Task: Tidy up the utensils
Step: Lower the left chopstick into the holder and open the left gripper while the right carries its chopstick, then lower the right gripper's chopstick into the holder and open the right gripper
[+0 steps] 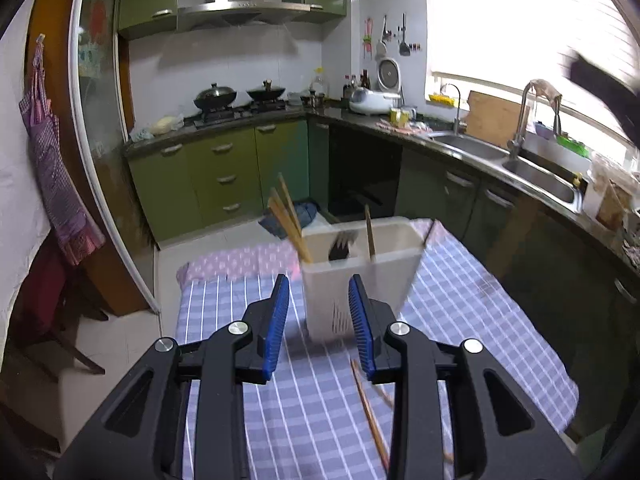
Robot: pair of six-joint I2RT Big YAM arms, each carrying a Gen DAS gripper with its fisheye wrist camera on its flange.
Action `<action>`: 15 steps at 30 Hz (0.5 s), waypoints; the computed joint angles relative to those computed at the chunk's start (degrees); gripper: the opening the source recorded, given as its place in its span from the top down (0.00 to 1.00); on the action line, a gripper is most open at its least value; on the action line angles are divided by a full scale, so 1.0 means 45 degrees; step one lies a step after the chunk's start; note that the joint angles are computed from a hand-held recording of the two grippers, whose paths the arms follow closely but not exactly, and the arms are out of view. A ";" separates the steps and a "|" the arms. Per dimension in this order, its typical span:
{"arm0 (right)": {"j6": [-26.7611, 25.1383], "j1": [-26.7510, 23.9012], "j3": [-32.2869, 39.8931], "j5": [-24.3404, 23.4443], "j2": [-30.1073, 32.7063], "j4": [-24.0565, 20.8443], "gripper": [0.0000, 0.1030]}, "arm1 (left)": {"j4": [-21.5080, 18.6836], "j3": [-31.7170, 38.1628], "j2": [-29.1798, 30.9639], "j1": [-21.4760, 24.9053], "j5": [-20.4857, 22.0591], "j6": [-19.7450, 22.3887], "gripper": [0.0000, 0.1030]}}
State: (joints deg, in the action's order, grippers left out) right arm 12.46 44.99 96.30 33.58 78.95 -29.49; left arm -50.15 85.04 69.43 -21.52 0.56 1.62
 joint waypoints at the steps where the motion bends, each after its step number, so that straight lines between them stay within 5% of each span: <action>1: -0.0045 -0.0155 0.0474 -0.0071 0.0366 -0.0158 0.93 | -0.0172 -0.0287 -0.0245 0.0059 0.0116 0.0040 0.71; 9: -0.0089 -0.1344 0.4339 -0.0122 0.3883 -0.1775 0.93 | -0.1316 -0.1405 -0.0987 0.0512 0.0756 0.0283 0.71; 15: 0.0819 -0.1722 0.4464 -0.0584 0.4574 -0.2752 0.93 | -0.1589 -0.1777 -0.1061 0.0801 0.1183 0.0466 0.71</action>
